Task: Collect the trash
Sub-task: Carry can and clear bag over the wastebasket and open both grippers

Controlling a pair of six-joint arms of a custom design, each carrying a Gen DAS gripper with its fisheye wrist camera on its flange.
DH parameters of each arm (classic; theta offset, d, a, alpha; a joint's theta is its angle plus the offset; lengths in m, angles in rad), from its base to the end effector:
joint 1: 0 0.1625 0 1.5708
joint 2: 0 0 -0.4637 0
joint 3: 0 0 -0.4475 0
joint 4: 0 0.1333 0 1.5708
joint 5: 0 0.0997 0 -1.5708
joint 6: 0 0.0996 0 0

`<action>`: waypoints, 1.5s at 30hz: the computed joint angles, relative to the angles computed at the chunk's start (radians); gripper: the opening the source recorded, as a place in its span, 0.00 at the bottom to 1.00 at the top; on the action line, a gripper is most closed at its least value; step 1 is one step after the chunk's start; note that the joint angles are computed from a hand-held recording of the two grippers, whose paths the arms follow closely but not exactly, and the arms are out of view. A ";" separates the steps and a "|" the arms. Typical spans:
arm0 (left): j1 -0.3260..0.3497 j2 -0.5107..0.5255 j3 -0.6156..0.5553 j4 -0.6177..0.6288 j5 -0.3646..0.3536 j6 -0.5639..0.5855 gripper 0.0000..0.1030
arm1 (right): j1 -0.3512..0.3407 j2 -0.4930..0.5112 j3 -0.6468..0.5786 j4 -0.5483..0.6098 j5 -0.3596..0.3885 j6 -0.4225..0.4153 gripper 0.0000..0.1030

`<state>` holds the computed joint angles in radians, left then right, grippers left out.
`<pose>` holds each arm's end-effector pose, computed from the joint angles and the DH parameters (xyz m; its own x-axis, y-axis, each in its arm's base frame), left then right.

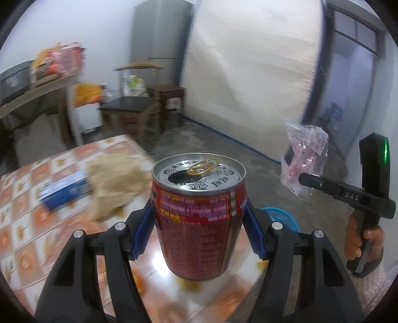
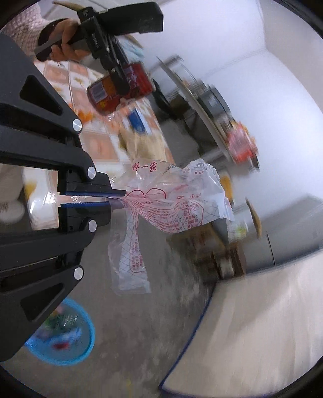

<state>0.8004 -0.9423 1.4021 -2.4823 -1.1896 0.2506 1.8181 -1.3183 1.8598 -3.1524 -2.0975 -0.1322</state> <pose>-0.4375 -0.6954 0.2993 -0.5995 0.6735 -0.4325 0.8002 0.4941 -0.3399 0.2335 -0.5847 0.4233 -0.9197 0.1422 0.3659 -0.2473 0.5140 -0.8214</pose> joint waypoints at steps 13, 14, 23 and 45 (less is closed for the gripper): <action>-0.088 0.302 -0.161 0.217 -0.168 -0.051 0.60 | -0.284 -0.249 0.286 -0.039 -0.019 0.184 0.04; -0.090 0.328 -0.175 0.239 -0.178 -0.060 0.60 | -0.317 -0.258 0.299 -0.027 0.010 0.201 0.04; -0.071 0.599 -0.353 0.449 -0.150 -0.175 0.60 | -0.521 -0.218 0.313 0.043 0.204 0.276 0.04; -0.023 0.636 -0.389 0.430 -0.126 -0.236 0.77 | -0.580 -0.188 0.311 -0.041 0.128 0.261 0.55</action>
<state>0.7774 -0.3061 1.0134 -2.0527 -1.3154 0.0150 1.2377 -1.5062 2.1708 -3.1936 -1.9699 0.1288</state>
